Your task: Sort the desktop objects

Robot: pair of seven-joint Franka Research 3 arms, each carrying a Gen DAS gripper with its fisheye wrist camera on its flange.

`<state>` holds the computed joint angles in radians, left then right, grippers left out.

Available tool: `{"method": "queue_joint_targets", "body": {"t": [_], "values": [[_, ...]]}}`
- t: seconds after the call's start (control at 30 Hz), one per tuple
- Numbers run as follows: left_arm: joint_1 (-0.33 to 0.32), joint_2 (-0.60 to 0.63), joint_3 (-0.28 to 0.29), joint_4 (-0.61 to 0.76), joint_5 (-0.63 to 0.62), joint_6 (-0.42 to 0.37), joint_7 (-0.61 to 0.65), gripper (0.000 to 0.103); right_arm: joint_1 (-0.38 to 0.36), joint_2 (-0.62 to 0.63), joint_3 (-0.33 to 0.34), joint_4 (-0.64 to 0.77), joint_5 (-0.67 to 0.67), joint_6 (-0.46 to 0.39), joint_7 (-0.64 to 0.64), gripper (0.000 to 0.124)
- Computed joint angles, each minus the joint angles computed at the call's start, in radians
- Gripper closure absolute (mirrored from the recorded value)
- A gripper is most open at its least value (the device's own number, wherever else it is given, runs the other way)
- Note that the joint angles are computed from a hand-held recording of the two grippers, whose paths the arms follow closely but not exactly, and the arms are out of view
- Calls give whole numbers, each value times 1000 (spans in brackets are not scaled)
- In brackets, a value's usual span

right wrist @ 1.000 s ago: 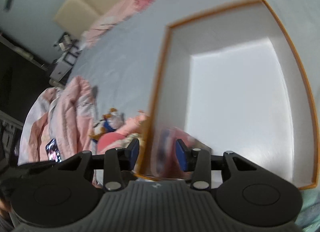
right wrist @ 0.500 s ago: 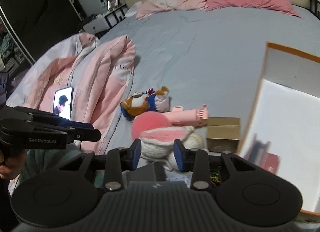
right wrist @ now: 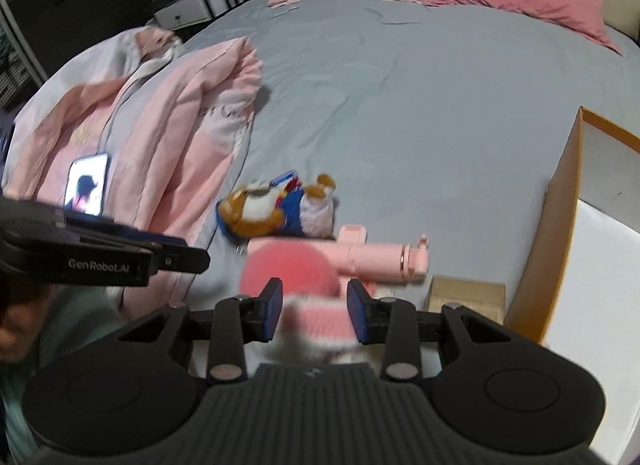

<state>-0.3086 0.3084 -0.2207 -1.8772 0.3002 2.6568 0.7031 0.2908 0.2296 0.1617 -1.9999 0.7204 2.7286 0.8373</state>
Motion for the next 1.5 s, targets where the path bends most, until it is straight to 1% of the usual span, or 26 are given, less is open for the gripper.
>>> {"method": "queue_joint_targets", "body": {"t": [0.13, 0.2, 0.27, 0.37, 0.43, 0.53, 0.6, 0.63, 0.7, 0.77, 0.87, 0.93, 1.0, 1.07, 1.13, 1.27, 1.37, 1.43, 1.5], "values": [[-9, 47, 27, 59, 11, -19, -86, 71, 19, 91, -1, 107, -66, -12, 44, 85], [2, 69, 24, 74, -8, -3, -101, 71, 28, 139, -2, 163, -96, -16, 78, 86], [7, 84, 26, 77, -16, 16, -115, 71, 35, 190, -2, 221, -125, -18, 117, 88], [14, 92, 30, 66, -22, 39, -136, 71, 43, 264, -4, 306, -169, -35, 170, 90], [27, 92, 24, 52, -40, 57, -138, 71, 46, 307, -4, 356, -198, -53, 198, 90], [24, 87, 36, 34, -30, 73, -160, 71, 42, 364, 4, 426, -226, -90, 227, 90], [34, 85, 30, 25, -39, 85, -157, 70, 37, 391, 13, 459, -229, -112, 239, 94], [40, 83, 24, 20, -48, 90, -153, 70, 35, 398, 17, 466, -229, -115, 241, 100], [46, 79, 19, 12, -60, 99, -148, 70, 51, 392, 6, 450, -249, -88, 259, 104], [44, 69, 23, 1, -59, 100, -156, 70, 45, 374, 16, 423, -242, -69, 262, 106], [34, 50, 31, -13, -47, 90, -179, 71, 14, 335, 55, 376, -194, -51, 227, 106], [42, 35, 21, -30, -58, 98, -176, 71, -15, 308, 88, 351, -146, -66, 172, 106], [49, 17, 9, -49, -71, 96, -161, 71, 2, 295, 71, 342, -159, -83, 157, 105], [58, -1, -9, -67, -86, 97, -122, 71, 48, 293, 22, 336, -222, -81, 204, 104], [73, -21, -39, -89, -126, 98, -54, 70, 43, 277, 22, 311, -219, -79, 210, 102], [79, -62, -81, -132, -208, 90, 61, 70, -6, 176, 66, 181, -115, -1, 128, 100], [71, -76, -100, -143, -274, 81, 125, 70, -47, 70, 91, 66, 10, 23, 35, 100], [57, -80, -106, -144, -302, 80, 151, 70, -59, -6, 88, -11, 97, 28, -35, 100], [41, -78, -107, -139, -318, 76, 161, 70, -56, -72, 73, -79, 159, 26, -94, 103]]}}
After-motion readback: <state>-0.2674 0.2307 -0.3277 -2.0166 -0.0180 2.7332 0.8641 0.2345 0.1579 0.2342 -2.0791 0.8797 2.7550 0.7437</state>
